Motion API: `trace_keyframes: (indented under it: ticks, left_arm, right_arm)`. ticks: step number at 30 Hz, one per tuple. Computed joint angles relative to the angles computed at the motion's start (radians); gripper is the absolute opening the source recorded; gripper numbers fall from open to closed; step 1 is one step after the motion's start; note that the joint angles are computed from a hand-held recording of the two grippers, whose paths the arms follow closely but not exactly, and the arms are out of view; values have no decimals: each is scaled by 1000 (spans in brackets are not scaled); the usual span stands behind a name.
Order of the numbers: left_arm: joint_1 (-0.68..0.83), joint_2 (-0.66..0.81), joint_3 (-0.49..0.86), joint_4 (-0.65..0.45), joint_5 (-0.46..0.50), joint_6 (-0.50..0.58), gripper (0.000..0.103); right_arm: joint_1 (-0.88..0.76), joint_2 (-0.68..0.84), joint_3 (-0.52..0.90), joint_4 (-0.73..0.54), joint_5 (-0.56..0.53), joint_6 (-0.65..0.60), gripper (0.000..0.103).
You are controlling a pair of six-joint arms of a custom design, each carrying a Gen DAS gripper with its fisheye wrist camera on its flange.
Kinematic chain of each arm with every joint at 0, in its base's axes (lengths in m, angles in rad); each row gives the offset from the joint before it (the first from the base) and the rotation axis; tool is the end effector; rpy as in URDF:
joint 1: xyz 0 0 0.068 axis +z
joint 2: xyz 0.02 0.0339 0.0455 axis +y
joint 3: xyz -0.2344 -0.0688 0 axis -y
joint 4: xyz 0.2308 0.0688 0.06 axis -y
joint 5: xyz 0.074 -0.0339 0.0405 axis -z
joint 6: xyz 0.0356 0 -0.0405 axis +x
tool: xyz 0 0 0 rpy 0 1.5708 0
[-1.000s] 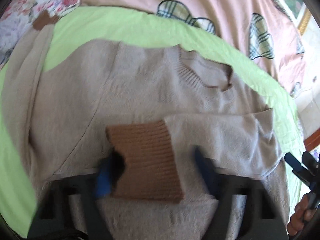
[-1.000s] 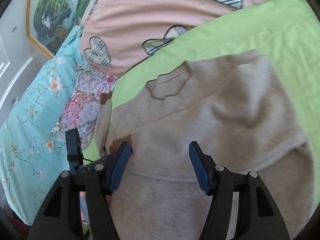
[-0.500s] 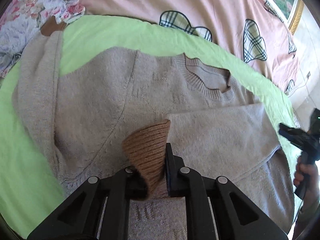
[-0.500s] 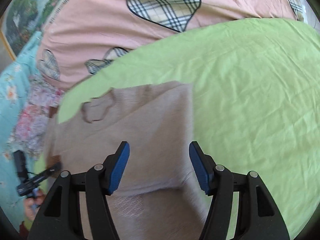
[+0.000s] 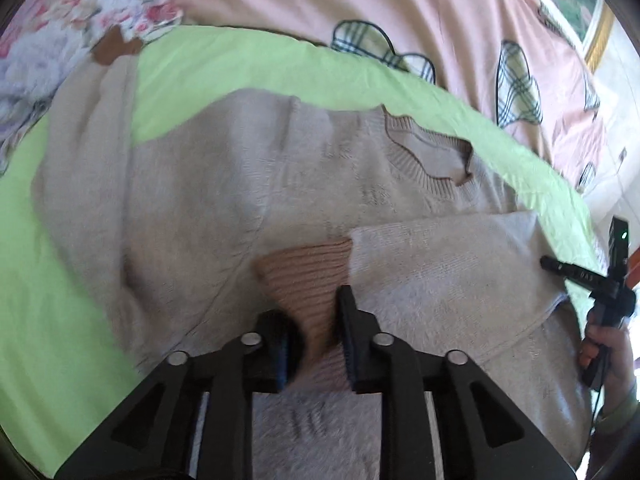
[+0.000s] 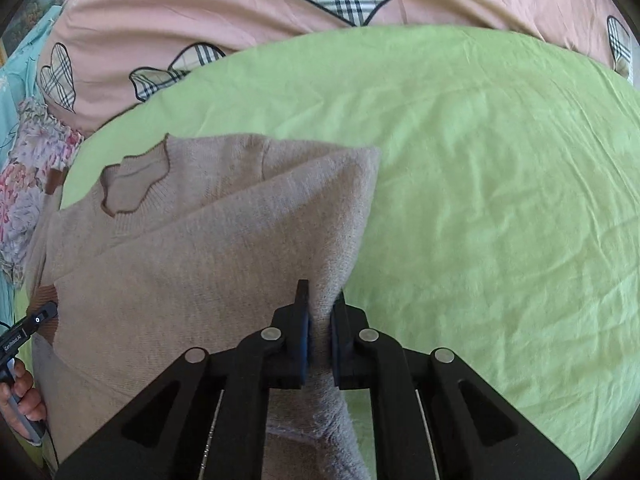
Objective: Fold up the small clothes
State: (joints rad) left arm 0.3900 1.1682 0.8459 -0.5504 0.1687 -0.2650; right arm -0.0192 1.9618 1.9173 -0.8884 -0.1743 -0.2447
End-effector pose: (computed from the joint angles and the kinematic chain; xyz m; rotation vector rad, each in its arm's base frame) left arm 0.2207 0.0843 0.2294 -0.7112 2.3261 -0.1499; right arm 0.4076 -0.0017 0.2923 -0.3509 2.4618 0.1073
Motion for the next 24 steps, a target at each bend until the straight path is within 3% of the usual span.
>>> trace_keyframes:
  ticks: [3, 8, 15, 19, 21, 24]
  left_arm:
    - [63, -109, -28, -60, 16, 33, 28]
    - [184, -205, -33, -142, 76, 89, 28]
    - [376, -181, 8, -188, 152, 162, 32]
    - [394, -106, 78, -175, 108, 176, 42]
    - [387, -47, 130, -159, 76, 182, 54]
    - [366, 106, 266, -131, 3, 193, 56]
  right_arm:
    - [-10, -100, -103, 49, -23, 48, 44]
    - [1, -301, -312, 78, -143, 51, 47]
    - [76, -471, -564, 42, -232, 49, 49]
    - [117, -542, -682, 52, -250, 57, 49]
    - [142, -561, -729, 61, -251, 75, 49]
    - [166, -564, -762, 55, -261, 87, 49]
